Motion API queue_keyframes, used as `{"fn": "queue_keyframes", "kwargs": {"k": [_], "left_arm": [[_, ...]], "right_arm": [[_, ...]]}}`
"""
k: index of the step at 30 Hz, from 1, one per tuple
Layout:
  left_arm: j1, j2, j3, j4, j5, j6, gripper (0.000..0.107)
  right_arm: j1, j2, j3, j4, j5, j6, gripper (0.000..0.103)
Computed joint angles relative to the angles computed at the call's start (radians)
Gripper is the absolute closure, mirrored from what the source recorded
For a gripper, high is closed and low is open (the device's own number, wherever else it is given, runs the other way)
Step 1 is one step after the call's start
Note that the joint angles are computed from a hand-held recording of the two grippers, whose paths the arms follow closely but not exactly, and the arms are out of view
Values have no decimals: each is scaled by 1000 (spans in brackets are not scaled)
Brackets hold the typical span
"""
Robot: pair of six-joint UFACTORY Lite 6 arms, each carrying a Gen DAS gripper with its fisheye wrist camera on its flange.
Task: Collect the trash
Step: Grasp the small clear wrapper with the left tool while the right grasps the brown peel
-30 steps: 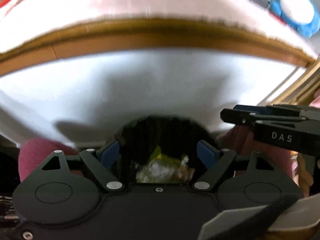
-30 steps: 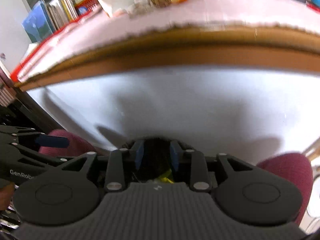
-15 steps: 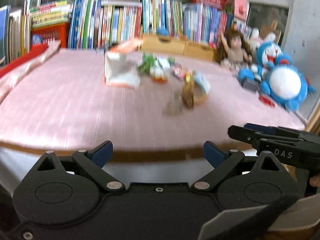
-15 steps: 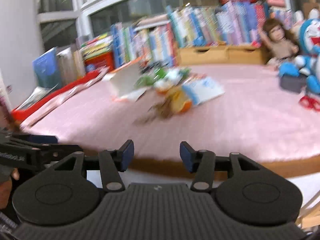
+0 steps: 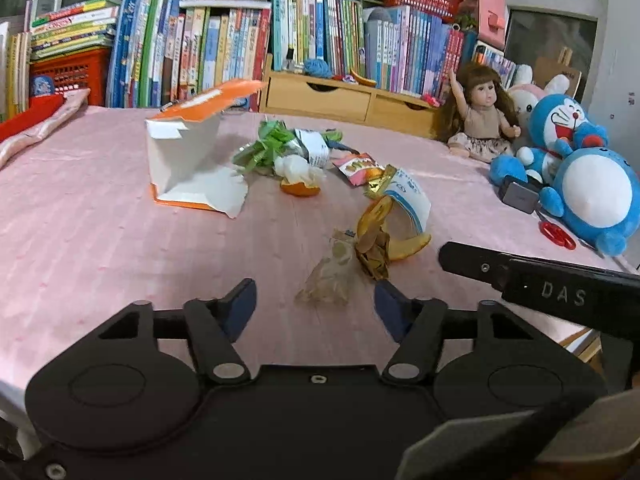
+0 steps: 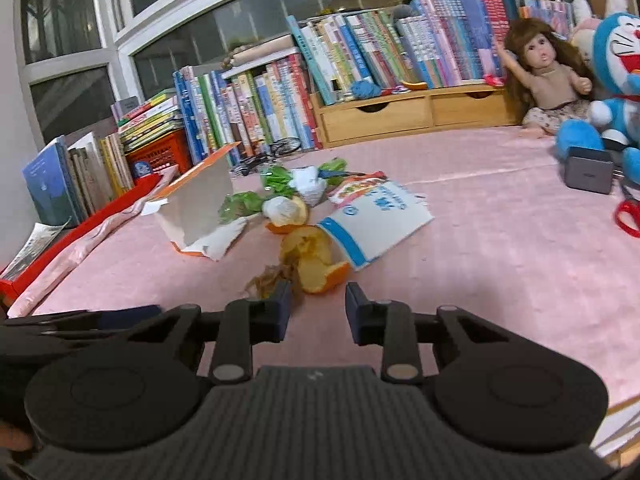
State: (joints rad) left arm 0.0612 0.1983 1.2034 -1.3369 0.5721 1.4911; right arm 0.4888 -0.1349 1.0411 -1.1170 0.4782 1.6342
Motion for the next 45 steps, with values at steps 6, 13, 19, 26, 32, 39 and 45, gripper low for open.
{"fn": "queue_keyframes", "kwargs": {"k": [6, 13, 19, 26, 32, 39, 45], "left_arm": [[-37, 123, 110, 6, -3, -69, 61], [-51, 137, 113, 3, -19, -73, 80], [-17, 61, 40, -57, -36, -8, 89], [43, 27, 25, -114, -56, 34, 89], [82, 16, 28, -125, -58, 40, 89], [94, 10, 25, -122, -49, 45, 89], [104, -23, -13, -129, -38, 66, 89]], "right_arm": [[-11, 32, 17, -12, -24, 16, 66], [-29, 31, 9, -18, -60, 14, 66], [-25, 80, 41, -33, -80, 7, 65], [9, 195, 146, -57, -57, -43, 48], [18, 328, 272, 23, 4, -175, 43], [28, 370, 303, 20, 30, -171, 66], [57, 311, 249, -42, 53, -125, 72]]}}
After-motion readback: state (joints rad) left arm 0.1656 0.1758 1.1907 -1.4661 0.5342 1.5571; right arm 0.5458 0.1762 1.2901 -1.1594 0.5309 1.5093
